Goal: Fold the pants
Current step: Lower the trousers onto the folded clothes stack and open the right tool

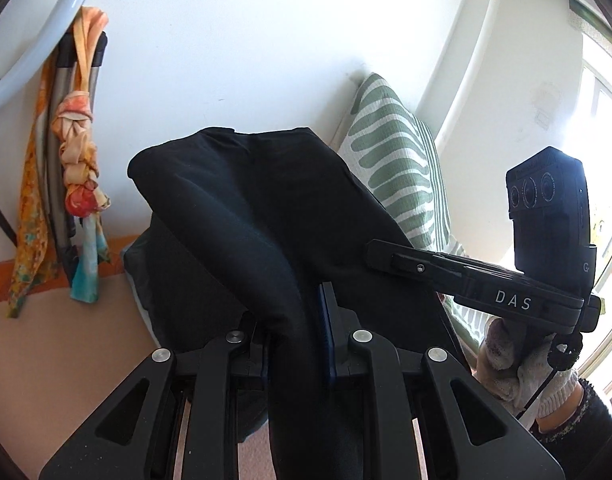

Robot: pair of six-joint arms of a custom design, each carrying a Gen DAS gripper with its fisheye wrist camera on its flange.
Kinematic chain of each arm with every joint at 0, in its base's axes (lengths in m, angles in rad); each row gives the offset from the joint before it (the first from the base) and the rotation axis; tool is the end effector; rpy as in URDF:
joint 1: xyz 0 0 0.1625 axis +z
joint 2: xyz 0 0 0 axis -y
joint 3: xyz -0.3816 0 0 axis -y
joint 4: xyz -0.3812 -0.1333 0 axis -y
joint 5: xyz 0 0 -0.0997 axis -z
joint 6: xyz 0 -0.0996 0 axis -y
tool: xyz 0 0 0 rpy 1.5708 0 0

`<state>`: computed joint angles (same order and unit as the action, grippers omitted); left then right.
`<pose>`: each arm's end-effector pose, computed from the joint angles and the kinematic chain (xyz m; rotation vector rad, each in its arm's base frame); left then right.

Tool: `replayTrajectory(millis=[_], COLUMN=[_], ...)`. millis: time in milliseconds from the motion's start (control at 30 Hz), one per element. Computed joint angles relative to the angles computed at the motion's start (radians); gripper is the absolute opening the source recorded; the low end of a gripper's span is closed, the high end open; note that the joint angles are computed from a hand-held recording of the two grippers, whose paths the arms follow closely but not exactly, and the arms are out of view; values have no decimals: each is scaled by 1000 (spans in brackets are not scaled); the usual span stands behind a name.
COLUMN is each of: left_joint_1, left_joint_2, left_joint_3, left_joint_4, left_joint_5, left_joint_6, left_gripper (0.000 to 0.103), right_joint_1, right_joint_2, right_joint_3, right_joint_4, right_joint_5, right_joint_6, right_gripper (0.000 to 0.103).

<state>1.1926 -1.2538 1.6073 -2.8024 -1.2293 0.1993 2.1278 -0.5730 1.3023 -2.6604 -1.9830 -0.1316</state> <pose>-0.0713 -0.6307 0.4099 0.5412 2.5649 -1.2624 0.4654 -0.5706 0.0651 0.8302 -2.6255 0.6113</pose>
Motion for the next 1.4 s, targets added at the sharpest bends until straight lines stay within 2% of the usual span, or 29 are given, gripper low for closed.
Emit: replayTrajectory(millis=[367, 567, 633, 700, 800, 867, 933, 1033, 1133, 1233, 1400], left_joint_1=[48, 69, 73, 69, 61, 48, 41, 31, 14, -1, -27], left_joint_2=[180, 214, 209, 197, 176, 169, 152, 122, 87, 45, -28], left_joint_3=[-204, -240, -235, -218, -196, -184, -164, -133, -92, -50, 19], left_joint_4=[32, 80, 97, 87, 86, 83, 77, 70, 47, 34, 47], left_joint_5=[8, 47, 60, 94, 130, 178, 200, 220, 237, 244, 241], left_joint_6=[27, 20, 26, 45, 64, 79, 86, 75, 103, 110, 79], left_gripper=[15, 15, 16, 21, 25, 30, 32, 57, 57, 65, 66], right_joint_1=[-98, -131, -139, -140, -129, -117, -106, -94, -83, -70, -34], right_joint_2=[74, 99, 96, 93, 101, 113, 119, 109, 86, 56, 13], right_joint_3=[-120, -139, -129, -117, -119, -130, -134, -116, -88, -50, 12], right_joint_4=[19, 37, 35, 27, 28, 30, 29, 16, 10, 2, -13], right_joint_5=[29, -15, -22, -37, -83, -130, -176, -219, -234, -235, -249], right_joint_6=[-68, -88, -78, -75, -76, -68, -55, -40, -12, 21, 53], right_gripper=[15, 15, 15, 15, 17, 20, 27, 38, 47, 52, 56])
